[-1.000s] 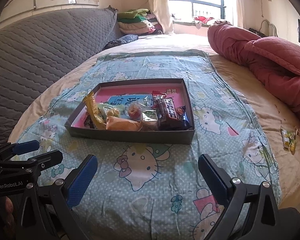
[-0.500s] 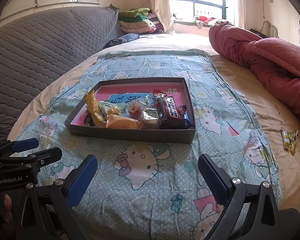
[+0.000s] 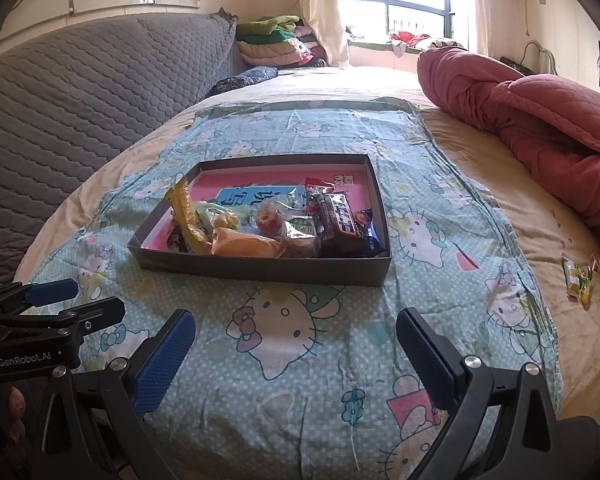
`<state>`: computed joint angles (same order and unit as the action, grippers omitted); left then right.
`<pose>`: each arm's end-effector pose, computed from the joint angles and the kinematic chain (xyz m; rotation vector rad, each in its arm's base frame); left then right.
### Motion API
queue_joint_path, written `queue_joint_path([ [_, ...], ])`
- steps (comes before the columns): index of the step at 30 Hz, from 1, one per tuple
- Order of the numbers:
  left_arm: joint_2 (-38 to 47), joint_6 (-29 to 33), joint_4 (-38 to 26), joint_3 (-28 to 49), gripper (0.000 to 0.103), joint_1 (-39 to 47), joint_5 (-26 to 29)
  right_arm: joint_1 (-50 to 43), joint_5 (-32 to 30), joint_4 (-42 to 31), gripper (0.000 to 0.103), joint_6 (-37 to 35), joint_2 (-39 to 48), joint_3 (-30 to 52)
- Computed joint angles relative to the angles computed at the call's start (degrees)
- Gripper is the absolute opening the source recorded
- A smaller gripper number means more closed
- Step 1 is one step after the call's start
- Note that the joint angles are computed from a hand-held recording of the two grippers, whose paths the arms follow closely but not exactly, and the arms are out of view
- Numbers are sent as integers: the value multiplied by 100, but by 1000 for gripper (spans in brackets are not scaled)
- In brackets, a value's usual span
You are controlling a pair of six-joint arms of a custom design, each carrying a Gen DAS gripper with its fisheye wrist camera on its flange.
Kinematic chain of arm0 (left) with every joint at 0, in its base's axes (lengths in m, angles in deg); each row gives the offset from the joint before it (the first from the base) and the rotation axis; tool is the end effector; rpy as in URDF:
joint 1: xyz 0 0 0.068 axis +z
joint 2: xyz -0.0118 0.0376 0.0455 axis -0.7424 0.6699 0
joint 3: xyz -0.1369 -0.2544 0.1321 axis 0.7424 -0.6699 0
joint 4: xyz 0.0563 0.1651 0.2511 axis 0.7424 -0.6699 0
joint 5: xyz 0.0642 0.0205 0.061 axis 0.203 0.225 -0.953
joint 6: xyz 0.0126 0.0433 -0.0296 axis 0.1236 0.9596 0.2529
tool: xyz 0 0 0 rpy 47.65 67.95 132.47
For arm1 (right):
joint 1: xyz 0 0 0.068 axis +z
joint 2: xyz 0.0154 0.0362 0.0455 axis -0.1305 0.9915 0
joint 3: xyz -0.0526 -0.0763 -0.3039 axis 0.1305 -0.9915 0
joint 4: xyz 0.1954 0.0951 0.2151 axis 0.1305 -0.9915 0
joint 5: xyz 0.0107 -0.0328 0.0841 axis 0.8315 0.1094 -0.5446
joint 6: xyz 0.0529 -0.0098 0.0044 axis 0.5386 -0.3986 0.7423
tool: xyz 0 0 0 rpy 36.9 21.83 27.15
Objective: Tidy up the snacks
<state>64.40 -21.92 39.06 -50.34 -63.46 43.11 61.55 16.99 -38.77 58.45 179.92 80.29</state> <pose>0.2264 -0.0690 0.0804 0.5156 2.5364 -0.2878 0.1215 0.2470 0.0801 0.2785 2.3350 -0.0952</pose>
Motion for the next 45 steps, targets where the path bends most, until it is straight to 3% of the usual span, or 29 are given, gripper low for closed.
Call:
queue_joint_path([
  [45,151,21,85,67,84,42,24,-145,-111,365,101,-134,165,-76],
])
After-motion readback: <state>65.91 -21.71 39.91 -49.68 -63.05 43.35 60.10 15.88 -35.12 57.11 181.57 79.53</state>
